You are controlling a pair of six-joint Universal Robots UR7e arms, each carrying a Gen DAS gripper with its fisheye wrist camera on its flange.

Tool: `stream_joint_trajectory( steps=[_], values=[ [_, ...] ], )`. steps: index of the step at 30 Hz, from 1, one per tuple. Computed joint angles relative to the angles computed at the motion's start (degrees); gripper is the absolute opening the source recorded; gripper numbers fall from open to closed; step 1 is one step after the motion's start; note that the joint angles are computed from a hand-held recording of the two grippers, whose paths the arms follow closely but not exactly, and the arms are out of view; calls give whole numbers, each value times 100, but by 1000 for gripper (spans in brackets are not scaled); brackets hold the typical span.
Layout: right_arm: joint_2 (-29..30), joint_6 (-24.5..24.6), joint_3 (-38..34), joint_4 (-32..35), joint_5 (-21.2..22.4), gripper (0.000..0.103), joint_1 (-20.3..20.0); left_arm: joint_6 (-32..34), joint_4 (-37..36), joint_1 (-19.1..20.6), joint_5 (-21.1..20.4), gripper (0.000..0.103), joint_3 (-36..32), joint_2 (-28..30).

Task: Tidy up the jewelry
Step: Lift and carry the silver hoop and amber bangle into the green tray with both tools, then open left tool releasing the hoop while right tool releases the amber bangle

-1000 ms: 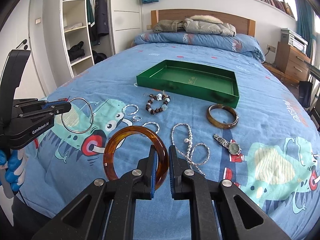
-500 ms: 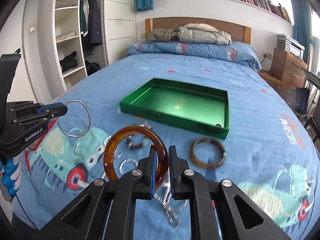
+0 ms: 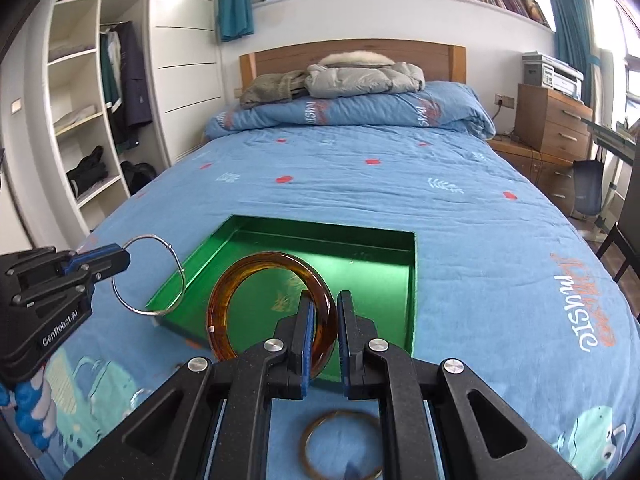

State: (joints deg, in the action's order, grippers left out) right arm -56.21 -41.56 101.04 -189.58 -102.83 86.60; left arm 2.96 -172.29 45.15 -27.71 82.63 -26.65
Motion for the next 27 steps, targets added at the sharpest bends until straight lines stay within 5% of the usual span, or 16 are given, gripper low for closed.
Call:
stream_joint_trajectory(
  steps=[10, 27],
  values=[
    [532, 206, -1195, 451, -99, 11, -157, 271, 335, 303, -282, 4, -1188, 719],
    [1490, -22, -2145, 1535, -871, 11, -73, -458, 950, 708, -540, 4, -1272, 749]
  ],
)
